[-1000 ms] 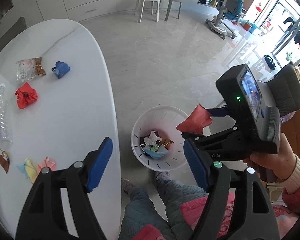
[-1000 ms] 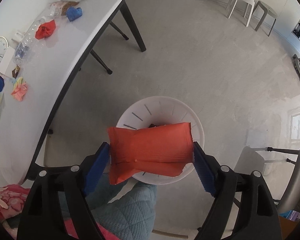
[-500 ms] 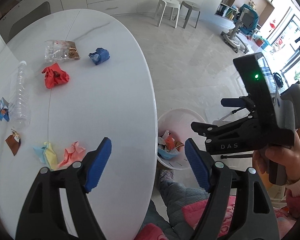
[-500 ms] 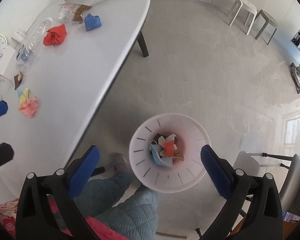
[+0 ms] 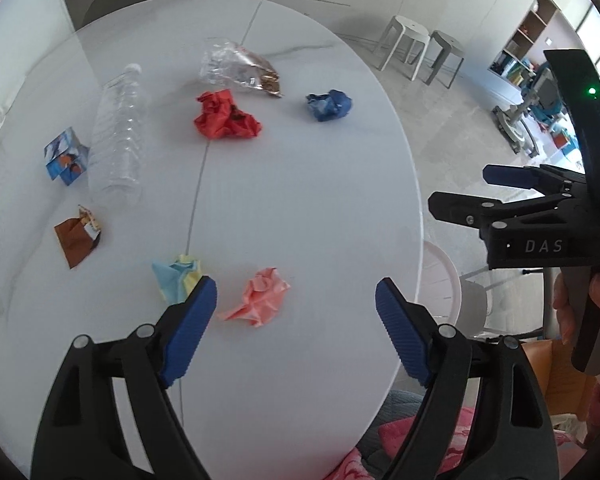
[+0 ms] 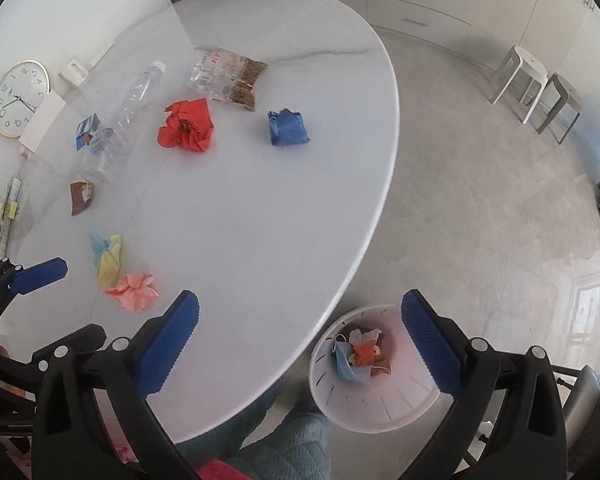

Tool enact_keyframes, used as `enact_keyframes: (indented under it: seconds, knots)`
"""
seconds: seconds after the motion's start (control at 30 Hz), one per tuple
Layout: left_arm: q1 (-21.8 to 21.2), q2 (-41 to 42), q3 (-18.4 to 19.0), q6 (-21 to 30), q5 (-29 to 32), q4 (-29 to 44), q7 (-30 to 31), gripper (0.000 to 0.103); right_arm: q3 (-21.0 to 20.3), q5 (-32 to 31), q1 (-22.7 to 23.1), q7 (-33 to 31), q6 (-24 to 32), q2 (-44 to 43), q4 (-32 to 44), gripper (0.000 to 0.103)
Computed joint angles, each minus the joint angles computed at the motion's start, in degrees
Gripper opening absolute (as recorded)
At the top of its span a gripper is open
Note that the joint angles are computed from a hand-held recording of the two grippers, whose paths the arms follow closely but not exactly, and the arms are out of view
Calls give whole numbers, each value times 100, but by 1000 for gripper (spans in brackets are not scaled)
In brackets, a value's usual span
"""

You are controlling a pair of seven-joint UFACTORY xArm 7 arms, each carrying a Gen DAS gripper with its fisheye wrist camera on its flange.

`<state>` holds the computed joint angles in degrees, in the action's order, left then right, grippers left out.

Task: Collect trash
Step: 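Grasp the blue-yellow cloth with the left gripper while the right gripper grasps the blue crumpled paper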

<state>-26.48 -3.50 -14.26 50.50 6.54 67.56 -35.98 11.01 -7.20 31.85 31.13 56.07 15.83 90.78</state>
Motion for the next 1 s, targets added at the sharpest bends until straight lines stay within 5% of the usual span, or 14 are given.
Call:
enact_keyframes:
  seconds: [0.3, 0.53, 0.63, 0.83, 1.0]
  knots:
    - [459, -332, 295, -181, -363, -709, -267, 79, -111, -12, 312, -542, 608, 1445, 2025, 101]
    - [601, 71, 327, -231, -422, -567, -429, 79, -302, 172, 491, -1028, 1140, 2450, 3512, 101]
    - [575, 364, 329, -124, -365, -358, -430, 72, -400, 215, 516, -1182, 1298, 2712, 3900, 101]
    - [508, 778, 378, 11, -516, -108, -348, 32, -538, 317, 423, -1350, 1491, 3101, 4390, 101]
    - [473, 696, 401, -62, -420, -184, -424, 29, -578, 410, 310, -1561, 1658, 3568, 4962, 101]
